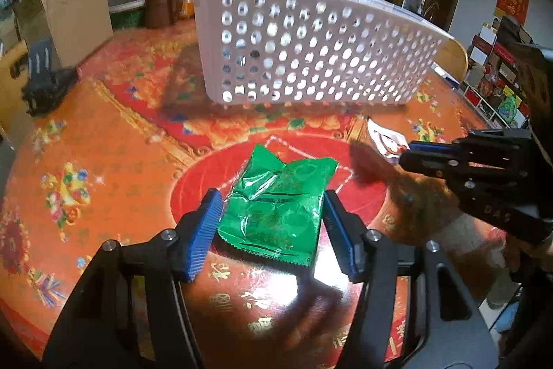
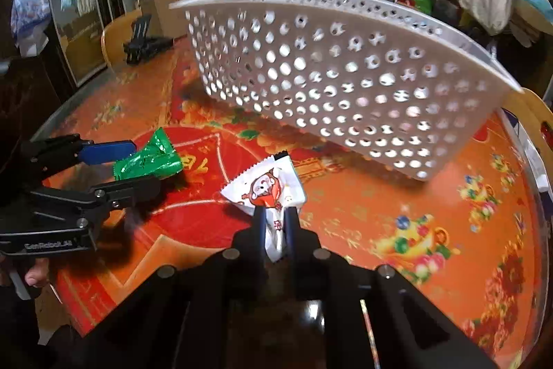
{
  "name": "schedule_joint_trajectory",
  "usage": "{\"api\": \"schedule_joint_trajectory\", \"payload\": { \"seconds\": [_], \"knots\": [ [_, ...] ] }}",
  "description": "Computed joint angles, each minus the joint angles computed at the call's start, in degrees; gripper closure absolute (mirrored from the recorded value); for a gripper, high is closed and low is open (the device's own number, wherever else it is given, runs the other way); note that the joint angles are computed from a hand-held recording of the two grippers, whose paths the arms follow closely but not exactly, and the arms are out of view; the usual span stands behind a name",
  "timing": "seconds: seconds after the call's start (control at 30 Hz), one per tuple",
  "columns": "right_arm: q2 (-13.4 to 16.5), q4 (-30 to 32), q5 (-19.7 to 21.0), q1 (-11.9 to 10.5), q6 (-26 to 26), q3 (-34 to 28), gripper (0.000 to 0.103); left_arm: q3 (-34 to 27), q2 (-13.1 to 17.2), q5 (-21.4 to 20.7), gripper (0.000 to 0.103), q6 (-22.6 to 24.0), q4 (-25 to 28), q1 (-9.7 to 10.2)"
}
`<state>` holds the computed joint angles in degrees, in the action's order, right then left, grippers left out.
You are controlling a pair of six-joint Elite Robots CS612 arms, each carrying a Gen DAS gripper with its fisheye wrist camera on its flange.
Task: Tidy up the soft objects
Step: 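Lift and carry the green packet and white snack packet over the basket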
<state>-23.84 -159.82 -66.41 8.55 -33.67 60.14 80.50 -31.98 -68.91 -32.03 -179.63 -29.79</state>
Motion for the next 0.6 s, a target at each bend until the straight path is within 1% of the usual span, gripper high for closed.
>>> {"api": "schedule_joint_trajectory", "payload": {
  "seconds": [0.1, 0.2, 0.37, 0.6],
  "knots": [
    [-1.14, -2.74, 1.25, -0.71, 0.77, 2.31, 0.094, 0.83, -0.24, 1.79, 0.047, 0.03, -1.81, -0.47],
    [-2.08, -4.50, 2.46, -1.33, 1.22, 4.00, 0.094, 1.53, -0.67, 2.18, 0.047, -0.21, -2.62, -0.73],
    [-3.78, -8.18, 5.08, -2.47, 2.77, 6.87, 0.094, 2.64, -1.87, 5.17, 0.048, 1.20, -4.65, -1.87],
    [-5.46, -12.90, 6.89, -3.48, 4.70, 8.94, 0.094, 3.15, -3.67, 7.84, 0.048, 3.45, -5.62, -2.89]
  ]
}}
